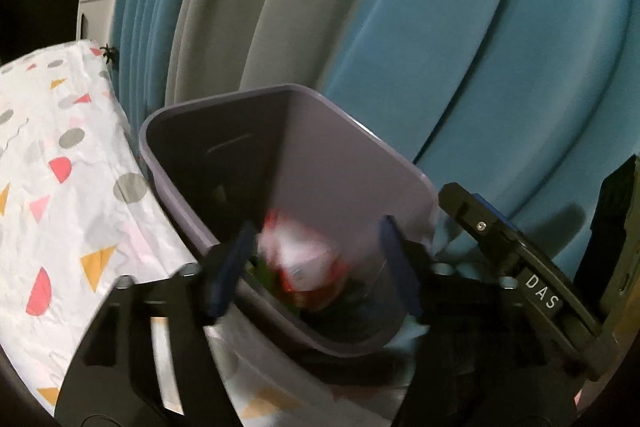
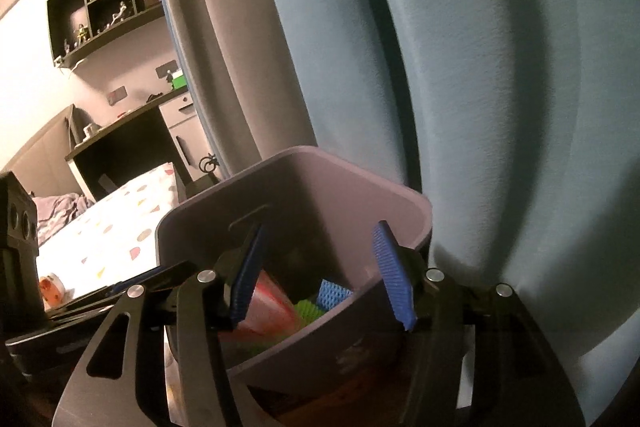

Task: Collect trash
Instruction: 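Open both tools to drop the snack wrapper and foam sleeve into the bin, then move both tools back over the bed toward the two paper cups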

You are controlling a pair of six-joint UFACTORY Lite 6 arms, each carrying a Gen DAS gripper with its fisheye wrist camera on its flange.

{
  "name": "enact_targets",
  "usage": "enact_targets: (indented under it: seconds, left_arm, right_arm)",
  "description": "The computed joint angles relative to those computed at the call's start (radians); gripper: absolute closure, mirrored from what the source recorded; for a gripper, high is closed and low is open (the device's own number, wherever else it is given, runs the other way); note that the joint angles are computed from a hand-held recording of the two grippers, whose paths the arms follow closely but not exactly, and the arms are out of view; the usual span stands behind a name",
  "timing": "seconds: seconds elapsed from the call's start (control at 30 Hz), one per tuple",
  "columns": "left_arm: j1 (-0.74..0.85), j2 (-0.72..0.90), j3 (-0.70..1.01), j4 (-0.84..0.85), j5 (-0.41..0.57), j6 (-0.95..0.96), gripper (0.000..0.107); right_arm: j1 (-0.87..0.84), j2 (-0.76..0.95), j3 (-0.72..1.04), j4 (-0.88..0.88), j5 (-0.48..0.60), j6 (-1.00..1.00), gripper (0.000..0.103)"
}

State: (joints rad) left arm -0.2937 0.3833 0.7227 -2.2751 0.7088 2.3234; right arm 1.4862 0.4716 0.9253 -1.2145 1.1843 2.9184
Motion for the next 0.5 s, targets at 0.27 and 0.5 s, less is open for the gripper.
enact_targets:
  seconds: [0.27, 0.5]
  left_arm:
    - [0.084, -0.19, -0.192, -0.086, -0.002, 0.098, 0.019]
    - [0.286, -0.486, -0.44, -0.051, -0.022, 0.17, 0.017]
  right_arm:
    - [0.038, 0.031, 0.068, 0.011, 0.043, -0.034, 0.041]
    - [0.064, 0.118, 0.224, -0.005, 0.07, -0.126, 0.031]
